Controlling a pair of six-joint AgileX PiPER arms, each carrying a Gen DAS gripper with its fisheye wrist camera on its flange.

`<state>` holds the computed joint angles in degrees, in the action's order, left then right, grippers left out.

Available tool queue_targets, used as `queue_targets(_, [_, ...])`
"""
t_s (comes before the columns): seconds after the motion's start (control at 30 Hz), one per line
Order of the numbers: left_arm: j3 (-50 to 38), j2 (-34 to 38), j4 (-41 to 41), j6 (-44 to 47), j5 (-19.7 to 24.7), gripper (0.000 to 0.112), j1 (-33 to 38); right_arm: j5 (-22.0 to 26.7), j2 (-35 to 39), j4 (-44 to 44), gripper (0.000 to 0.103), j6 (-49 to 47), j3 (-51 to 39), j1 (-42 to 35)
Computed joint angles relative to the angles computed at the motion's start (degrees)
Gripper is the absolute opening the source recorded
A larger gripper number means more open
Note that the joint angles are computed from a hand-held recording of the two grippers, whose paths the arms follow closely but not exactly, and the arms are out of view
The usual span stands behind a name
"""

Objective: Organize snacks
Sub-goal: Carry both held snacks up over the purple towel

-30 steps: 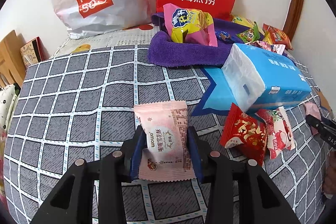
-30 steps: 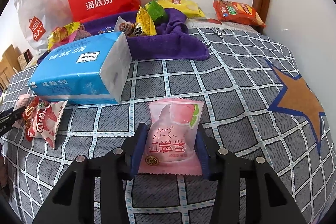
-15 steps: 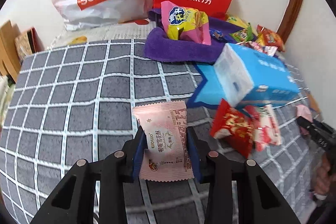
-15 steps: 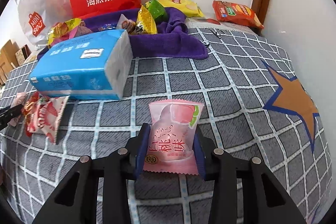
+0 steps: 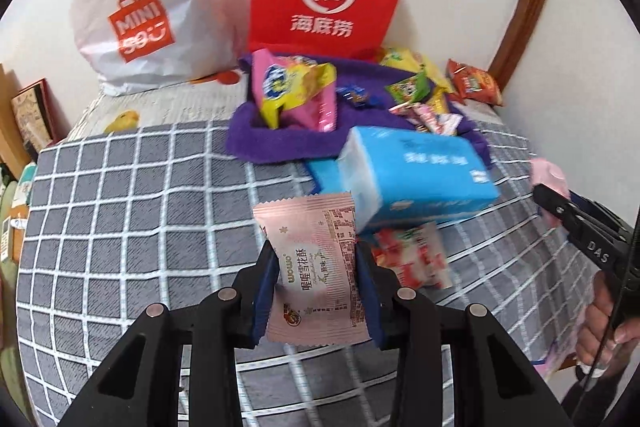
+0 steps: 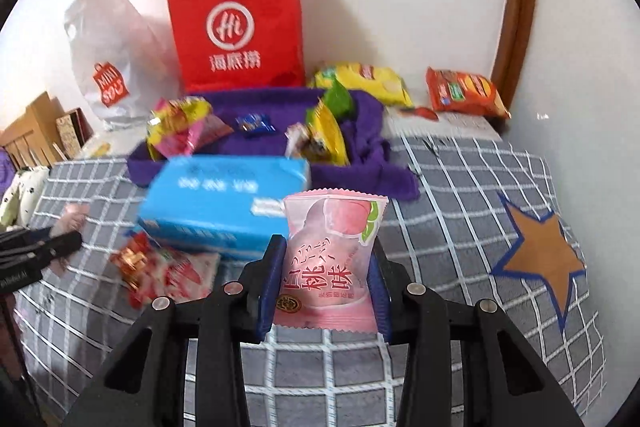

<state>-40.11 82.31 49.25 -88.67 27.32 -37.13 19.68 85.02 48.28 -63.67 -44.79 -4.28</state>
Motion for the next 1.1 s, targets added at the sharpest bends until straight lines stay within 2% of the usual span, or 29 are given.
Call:
queue_targets(0.27, [-10.0,2.5,-12.09,14.76,1.27,0.036,2.09,4.1,-0.16,-9.03,0.039,13.28,-7.12,3.66])
queue_targets(0.5, [-19.76,5.86,-15.32,22.04,5.86,0.036,4.85,7.09,3.58,-16.45,0.039,22.37,-16.81,6.39])
queue_targets(0.7, [-27.96,10.13,-21.64,31.18,6.47,0.036,10.41,9.75,10.73,-21.83,0.04,29.96,-29.06,8.04])
queue_targets(0.93, [-39.52,17.69,-29.32,42.62,7.27,0.036,16.27,15.68,22.12,-25.54,0.04,36.86,-47.29,9.85])
queue_targets(1.1, [-47.57,23.92,-35.84,48.4,7.72,0.036,20.63,20.27,31.11,-24.99,0.04,39.12,-59.44,10.52])
